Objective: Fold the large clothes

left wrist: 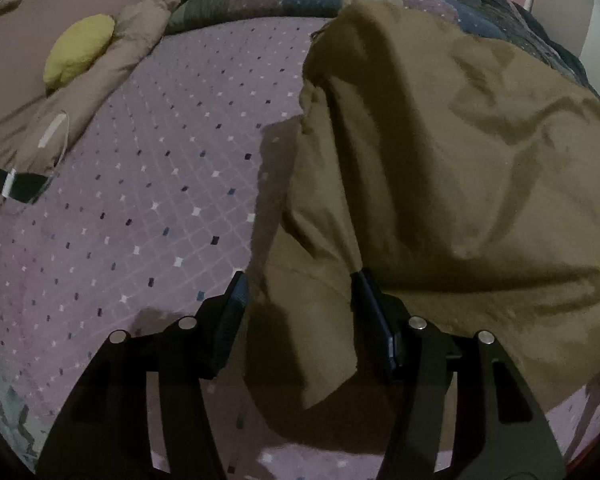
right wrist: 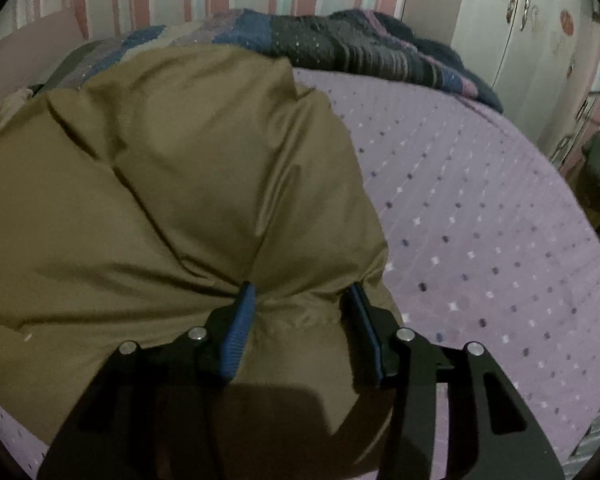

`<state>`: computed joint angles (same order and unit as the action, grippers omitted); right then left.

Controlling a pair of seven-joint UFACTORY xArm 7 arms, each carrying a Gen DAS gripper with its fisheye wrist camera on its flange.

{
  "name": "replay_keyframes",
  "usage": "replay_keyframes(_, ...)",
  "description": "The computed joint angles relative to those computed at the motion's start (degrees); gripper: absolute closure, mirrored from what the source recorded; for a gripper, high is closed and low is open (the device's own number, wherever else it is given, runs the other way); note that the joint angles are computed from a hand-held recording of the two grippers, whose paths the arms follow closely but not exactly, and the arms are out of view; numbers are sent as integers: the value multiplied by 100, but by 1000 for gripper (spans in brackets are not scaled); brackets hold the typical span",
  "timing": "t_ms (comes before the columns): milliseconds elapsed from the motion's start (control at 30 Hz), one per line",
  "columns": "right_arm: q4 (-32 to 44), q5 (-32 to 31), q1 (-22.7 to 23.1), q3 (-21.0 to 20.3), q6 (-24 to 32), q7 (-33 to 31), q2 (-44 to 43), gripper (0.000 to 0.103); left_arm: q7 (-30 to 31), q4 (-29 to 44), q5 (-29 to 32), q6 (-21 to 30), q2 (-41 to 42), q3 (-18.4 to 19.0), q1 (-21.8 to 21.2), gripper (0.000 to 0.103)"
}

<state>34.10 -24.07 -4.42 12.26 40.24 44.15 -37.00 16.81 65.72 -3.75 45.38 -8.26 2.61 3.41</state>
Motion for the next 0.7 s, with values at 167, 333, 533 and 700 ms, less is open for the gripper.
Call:
replay_keyframes(167,-90,91,51,-125,-123,-85,-31,54,52,143,-125,-4,207,5,-7,46)
replay_keyframes(333,-115,519,317,-217,235,-326,-708,53,-213,108,194,150,-101,-40,28,35)
replay_keyframes(533,15,1068,739,146,660,-326,-1545,24,-46,-498,-146,109,-1362,102,-73,3)
replay_keyframes(700,258,1403,973,531,786,65,-1821,13,14,-850,-184,298,-2289,123,-182,3)
